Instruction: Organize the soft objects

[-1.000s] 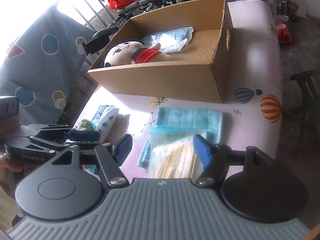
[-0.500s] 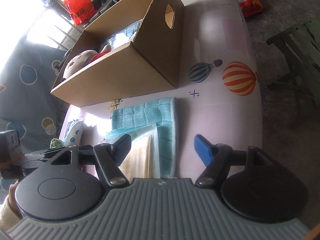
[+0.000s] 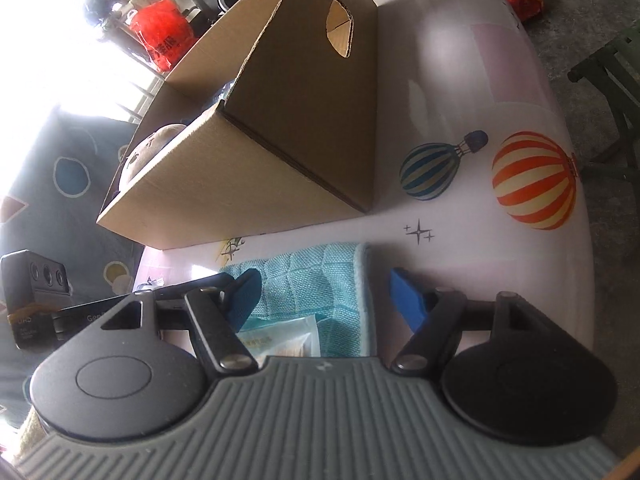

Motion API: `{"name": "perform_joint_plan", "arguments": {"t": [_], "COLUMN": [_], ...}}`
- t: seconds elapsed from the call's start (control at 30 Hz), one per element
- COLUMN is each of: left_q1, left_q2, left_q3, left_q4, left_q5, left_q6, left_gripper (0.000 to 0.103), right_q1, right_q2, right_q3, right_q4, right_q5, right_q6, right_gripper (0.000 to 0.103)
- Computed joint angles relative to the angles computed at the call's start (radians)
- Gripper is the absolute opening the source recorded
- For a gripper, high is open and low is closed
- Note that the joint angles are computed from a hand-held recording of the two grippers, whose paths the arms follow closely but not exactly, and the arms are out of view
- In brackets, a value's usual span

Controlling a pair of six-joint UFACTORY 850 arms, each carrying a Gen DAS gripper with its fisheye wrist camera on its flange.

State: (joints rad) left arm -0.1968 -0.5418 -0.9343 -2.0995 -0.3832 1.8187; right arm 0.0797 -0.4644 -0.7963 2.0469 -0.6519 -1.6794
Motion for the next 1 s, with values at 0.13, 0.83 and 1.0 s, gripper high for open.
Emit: {"name": "perform_joint_plan", "arguments": {"t": [0.13,0.83,1.0], "left_q1": [-0.009,-0.061,-0.065], "left_q2": [-0.001,0.255,0.343], "left_q3": [0.004,0.202,0.234], "left_q4": [-0.052,-0.596,-0.640], "left_q5": [0.007,-0.070,-0.082], "left_q6": [0.057,0.656,0.716], "left_gripper": [0.040,0.007,0.007], "right_q1": [0.012,0.132,0.110], "right_q2": [-0.030,0.187,0.276], "right_q3": [-0.014,0.115,0.159], "right_q4": [0.049,0.406,0.388], "right_q5": [-0.031,0.023,-0.022], "right_q6": [0.012,-0.403,-0.431], "right_gripper": [0.050,0.006,0.006]}}
